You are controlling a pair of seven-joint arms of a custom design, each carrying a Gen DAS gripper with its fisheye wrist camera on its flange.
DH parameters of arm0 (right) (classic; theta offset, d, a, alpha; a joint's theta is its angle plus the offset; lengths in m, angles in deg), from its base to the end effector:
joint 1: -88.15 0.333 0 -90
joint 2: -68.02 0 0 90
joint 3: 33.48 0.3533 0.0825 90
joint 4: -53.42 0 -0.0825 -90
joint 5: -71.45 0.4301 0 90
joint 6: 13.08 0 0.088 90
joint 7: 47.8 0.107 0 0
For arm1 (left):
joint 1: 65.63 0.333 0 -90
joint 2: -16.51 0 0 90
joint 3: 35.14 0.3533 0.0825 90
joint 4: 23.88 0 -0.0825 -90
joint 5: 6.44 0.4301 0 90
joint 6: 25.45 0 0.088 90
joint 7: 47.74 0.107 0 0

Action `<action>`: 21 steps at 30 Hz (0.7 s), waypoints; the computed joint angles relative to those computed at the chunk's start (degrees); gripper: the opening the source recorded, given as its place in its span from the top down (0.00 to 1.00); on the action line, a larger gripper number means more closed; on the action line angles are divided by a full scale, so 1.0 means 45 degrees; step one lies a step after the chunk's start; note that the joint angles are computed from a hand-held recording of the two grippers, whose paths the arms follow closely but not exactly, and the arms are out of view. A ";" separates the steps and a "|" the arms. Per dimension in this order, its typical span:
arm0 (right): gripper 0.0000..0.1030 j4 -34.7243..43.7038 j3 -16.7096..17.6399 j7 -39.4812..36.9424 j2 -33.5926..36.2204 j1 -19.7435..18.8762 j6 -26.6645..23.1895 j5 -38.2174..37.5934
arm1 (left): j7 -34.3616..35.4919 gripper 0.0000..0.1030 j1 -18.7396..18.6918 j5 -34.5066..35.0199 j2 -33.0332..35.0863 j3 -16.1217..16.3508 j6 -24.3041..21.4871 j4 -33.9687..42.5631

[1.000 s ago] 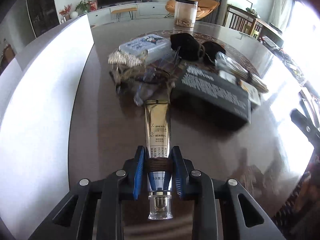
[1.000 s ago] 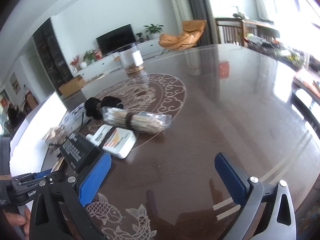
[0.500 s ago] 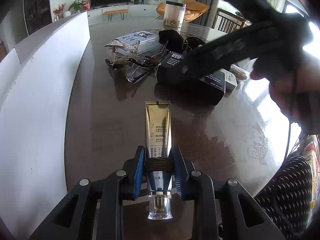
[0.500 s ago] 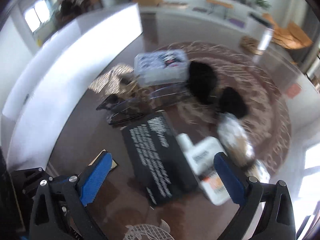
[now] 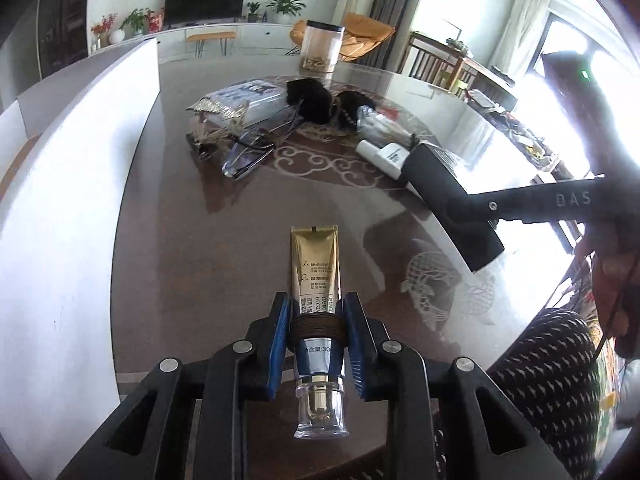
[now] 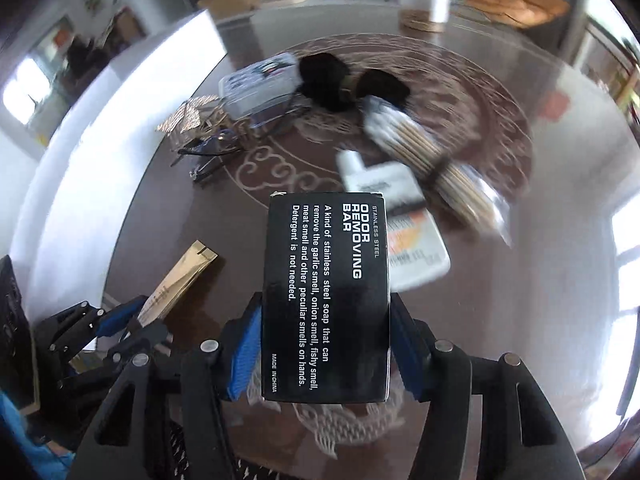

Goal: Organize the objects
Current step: 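Grasp the black Odor Removing Bar box with the right tool, then carry the tube and box over the cardboard bin and open both tools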

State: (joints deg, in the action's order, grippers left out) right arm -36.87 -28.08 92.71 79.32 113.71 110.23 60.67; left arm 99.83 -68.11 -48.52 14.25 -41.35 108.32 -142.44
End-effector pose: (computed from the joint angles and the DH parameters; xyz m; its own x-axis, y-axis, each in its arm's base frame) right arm 0.6153 0.3531 0.5920 -0.2341 -0.9563 -0.1753 -0.8895 0.2834 -0.3584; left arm 0.5999 -0.1035 0.5006 -0.6918 -0.6937 0.2005 -0.6542 0.4847 -0.5806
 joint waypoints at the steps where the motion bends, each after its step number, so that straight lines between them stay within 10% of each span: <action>1: 0.43 -0.0643 -0.0026 0.0405 -0.0444 -0.0009 0.0516 0.0059 | -0.0008 0.74 -0.0006 -0.0068 -0.0011 -0.0001 -0.0101 0.0040; 6: 0.43 -0.1908 0.0094 0.1777 -0.1265 -0.0190 0.2362 0.0153 | -0.0168 0.74 -0.0054 -0.0306 0.0233 -0.0086 -0.0198 0.0489; 21: 0.43 -0.0275 0.0071 0.2739 -0.0541 0.0247 0.2345 -0.1570 | 0.0174 0.79 0.0562 -0.3115 -0.0295 0.0609 -0.1331 0.2029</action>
